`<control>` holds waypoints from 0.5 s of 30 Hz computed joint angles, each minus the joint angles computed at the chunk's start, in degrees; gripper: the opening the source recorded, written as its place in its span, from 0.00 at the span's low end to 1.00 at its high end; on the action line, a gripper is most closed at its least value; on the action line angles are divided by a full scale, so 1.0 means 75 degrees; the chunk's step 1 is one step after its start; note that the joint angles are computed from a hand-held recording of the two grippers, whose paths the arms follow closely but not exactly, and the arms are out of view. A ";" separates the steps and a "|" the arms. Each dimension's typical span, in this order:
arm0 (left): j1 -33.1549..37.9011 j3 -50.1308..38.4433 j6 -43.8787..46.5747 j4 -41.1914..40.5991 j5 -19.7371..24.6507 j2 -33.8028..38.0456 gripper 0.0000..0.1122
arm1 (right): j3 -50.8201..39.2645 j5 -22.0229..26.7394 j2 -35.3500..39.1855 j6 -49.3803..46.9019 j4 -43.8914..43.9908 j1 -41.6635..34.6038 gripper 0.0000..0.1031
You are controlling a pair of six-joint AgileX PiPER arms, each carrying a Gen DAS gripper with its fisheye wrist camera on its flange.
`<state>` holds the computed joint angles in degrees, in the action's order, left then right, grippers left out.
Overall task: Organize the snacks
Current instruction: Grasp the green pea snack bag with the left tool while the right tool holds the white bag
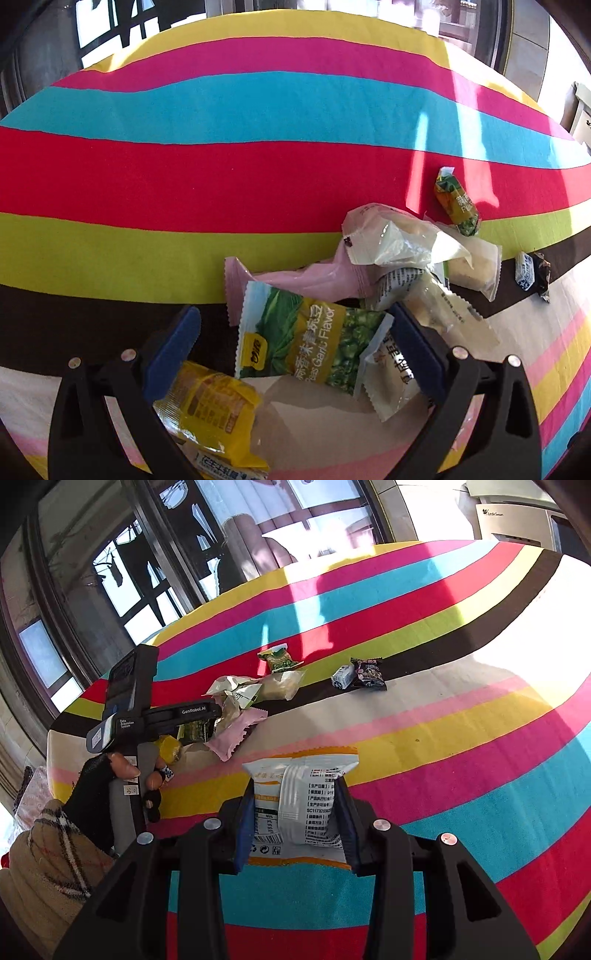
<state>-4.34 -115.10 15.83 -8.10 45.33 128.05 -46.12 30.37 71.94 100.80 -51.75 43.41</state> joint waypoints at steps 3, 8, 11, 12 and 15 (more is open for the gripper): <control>0.0253 0.0566 0.0865 -0.1051 0.0061 -0.0398 0.43 | 0.0021 -0.0035 0.0005 0.0041 0.0082 0.0021 0.38; 0.1236 0.3250 0.3808 -0.4103 -0.0814 -0.1937 0.31 | -0.0023 0.0178 -0.0046 0.0219 -0.0062 0.0270 0.38; 0.1771 0.4284 0.5091 -0.5355 -0.0674 -0.2640 0.30 | -0.0079 0.0287 0.0018 0.0283 -0.0086 0.0476 0.38; 0.1855 0.4599 0.5372 -0.5516 -0.0763 -0.2865 0.30 | -0.0115 0.0306 0.0059 0.0267 -0.0072 0.0539 0.38; 0.1856 0.4893 0.5545 -0.5385 -0.0945 -0.3105 0.33 | -0.0276 0.0344 0.0188 0.0146 0.0073 0.0678 0.38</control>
<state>9.57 -78.40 57.42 -48.48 38.25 104.76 -48.19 32.94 73.35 101.90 -51.21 48.49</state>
